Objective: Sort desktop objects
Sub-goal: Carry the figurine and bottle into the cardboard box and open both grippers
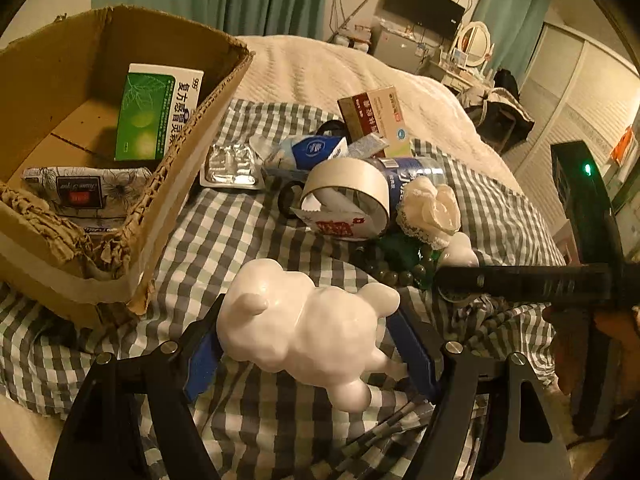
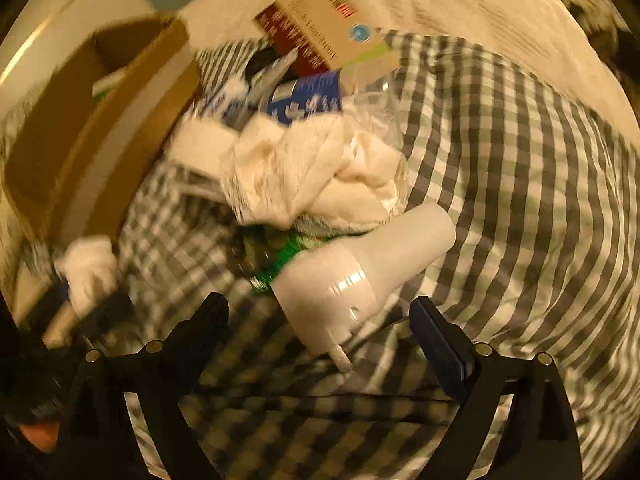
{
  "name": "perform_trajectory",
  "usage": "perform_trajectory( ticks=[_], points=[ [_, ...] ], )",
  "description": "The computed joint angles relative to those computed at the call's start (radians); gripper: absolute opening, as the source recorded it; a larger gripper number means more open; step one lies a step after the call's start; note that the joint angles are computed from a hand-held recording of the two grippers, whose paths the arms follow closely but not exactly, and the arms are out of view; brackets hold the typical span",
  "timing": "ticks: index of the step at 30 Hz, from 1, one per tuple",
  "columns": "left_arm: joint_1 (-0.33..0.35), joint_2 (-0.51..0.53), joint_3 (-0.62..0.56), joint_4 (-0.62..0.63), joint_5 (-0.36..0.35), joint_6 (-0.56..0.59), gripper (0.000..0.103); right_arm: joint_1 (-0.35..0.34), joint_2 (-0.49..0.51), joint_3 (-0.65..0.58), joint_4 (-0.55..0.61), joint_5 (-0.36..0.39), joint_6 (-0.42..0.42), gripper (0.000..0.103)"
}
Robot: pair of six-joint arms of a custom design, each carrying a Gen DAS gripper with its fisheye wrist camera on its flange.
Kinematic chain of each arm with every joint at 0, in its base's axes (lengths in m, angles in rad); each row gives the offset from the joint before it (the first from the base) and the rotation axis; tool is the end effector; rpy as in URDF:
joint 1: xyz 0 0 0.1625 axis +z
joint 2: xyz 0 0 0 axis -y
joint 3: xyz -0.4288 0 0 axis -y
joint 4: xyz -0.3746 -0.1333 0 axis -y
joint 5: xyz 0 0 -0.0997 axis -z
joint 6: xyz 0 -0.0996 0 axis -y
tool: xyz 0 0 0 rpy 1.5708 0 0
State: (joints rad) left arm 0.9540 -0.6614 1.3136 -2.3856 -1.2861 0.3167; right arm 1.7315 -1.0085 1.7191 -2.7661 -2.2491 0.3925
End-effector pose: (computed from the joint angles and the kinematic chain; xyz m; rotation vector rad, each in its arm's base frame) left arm -0.3022 -0.7050 0.1203 1.2616 2.5783 -0.2927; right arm 0.1718 -0.6174 0.2588 -0.5044 -2.4521 0.8334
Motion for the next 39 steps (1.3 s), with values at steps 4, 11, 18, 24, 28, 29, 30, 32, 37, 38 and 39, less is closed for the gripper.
perform_trajectory(
  ticks=[4, 11, 18, 24, 28, 29, 30, 32, 37, 38, 39],
  points=[
    [0.004, 0.009, 0.006, -0.022, -0.016, 0.007, 0.079, -0.033, 0.000, 0.014, -0.085, 0.080, 0.082, 0.092],
    [0.023, 0.006, 0.036, -0.075, -0.048, 0.017, 0.079, -0.047, 0.002, 0.014, -0.110, 0.080, 0.110, 0.056],
    [0.020, -0.025, 0.114, -0.178, -0.073, 0.063, 0.079, 0.023, 0.010, 0.028, -0.156, -0.006, 0.075, 0.056],
    [0.003, -0.090, 0.163, -0.296, -0.113, 0.049, 0.079, 0.095, -0.016, 0.046, -0.196, -0.058, 0.030, 0.056],
    [-0.010, -0.118, 0.122, -0.293, -0.135, 0.035, 0.079, 0.138, -0.033, 0.044, -0.211, -0.072, -0.031, 0.056],
    [-0.013, -0.121, 0.099, -0.281, -0.138, 0.026, 0.079, 0.147, -0.033, 0.031, -0.197, -0.070, -0.043, 0.056],
    [-0.013, -0.119, 0.067, -0.264, -0.140, 0.022, 0.079, 0.154, -0.021, 0.004, -0.178, -0.073, -0.057, 0.056],
    [-0.015, -0.110, -0.004, -0.236, -0.130, 0.020, 0.079, 0.183, -0.001, -0.057, -0.141, -0.099, -0.113, 0.056],
    [-0.018, -0.014, -0.290, -0.094, -0.010, 0.026, 0.079, 0.230, 0.082, -0.249, -0.046, -0.105, -0.221, 0.056],
    [-0.022, 0.019, -0.360, -0.049, 0.058, 0.030, 0.079, 0.233, 0.109, -0.301, -0.027, -0.090, -0.236, 0.056],
    [-0.018, 0.048, -0.419, -0.022, 0.084, 0.035, 0.079, 0.231, 0.136, -0.352, -0.009, -0.069, -0.247, 0.056]
  ],
)
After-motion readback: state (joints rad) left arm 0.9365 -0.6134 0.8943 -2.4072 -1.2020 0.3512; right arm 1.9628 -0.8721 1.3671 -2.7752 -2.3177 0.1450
